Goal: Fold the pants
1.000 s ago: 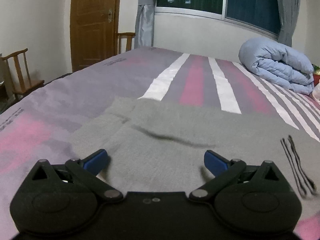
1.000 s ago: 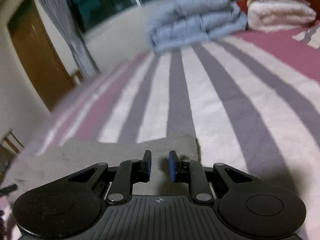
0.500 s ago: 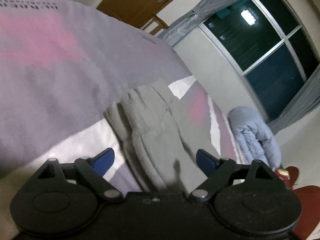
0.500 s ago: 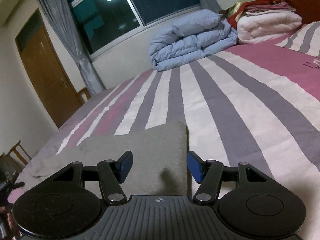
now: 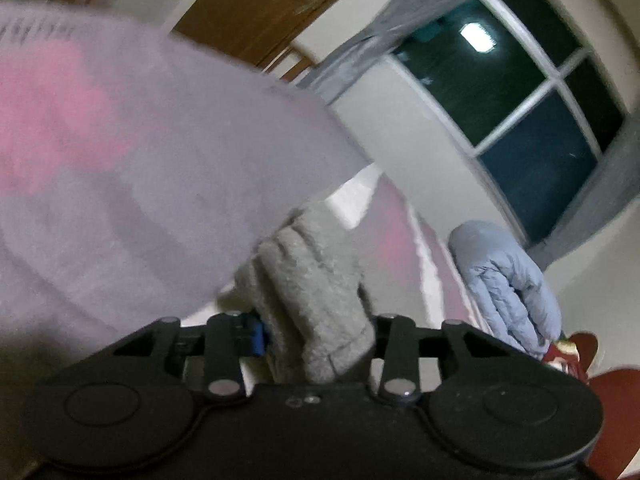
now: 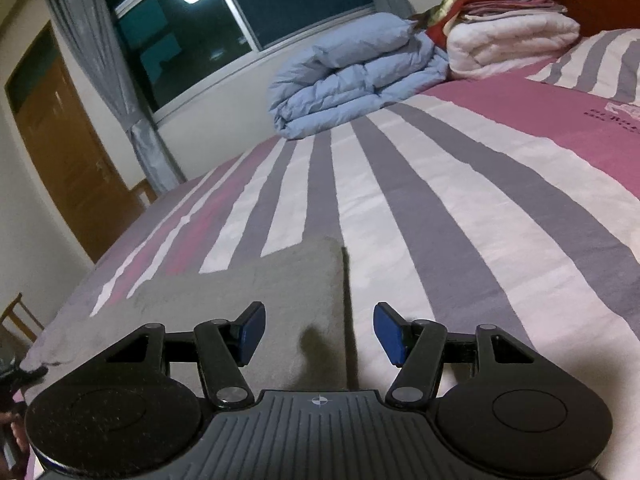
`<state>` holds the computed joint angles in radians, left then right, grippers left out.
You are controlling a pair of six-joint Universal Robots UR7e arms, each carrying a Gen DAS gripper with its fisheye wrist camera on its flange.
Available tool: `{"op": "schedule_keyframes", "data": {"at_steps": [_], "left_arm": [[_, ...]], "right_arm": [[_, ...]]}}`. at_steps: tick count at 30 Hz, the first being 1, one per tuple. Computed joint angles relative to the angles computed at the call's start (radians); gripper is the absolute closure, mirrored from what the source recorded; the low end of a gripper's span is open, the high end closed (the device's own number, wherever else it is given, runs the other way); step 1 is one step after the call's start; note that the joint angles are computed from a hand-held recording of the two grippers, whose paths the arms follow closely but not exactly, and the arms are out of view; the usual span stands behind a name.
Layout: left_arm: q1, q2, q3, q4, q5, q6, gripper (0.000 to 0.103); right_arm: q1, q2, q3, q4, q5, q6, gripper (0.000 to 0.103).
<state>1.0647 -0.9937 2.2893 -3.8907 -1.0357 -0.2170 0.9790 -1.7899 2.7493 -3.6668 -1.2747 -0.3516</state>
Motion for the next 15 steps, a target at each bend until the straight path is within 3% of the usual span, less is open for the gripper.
{"op": "schedule_keyframes", "data": {"at_steps": [3, 8, 12, 15], "left_arm": [[-0.083, 0.005, 0.000, -0.046, 0.025, 0.080, 0.074], [-0.228, 0.066, -0.049, -0.042, 0.046, 0.134, 0.074], [-0.328, 0.176, -0.132, 0.031, 0.066, 0.173, 0.074], [-0.375, 0.263, -0.199, 0.081, 0.028, 0.158, 0.074]], "right_arm": [[-0.016, -0.025, -0.010, 0.020, 0.011, 0.007, 0.043], [-0.035, -0.082, -0.053, 0.084, -0.038, 0.020, 0.043], [-0.144, -0.193, -0.057, 0.206, 0.085, 0.007, 0.043], [-0.249, -0.291, -0.062, 0.348, 0.202, -0.013, 0.043]]}}
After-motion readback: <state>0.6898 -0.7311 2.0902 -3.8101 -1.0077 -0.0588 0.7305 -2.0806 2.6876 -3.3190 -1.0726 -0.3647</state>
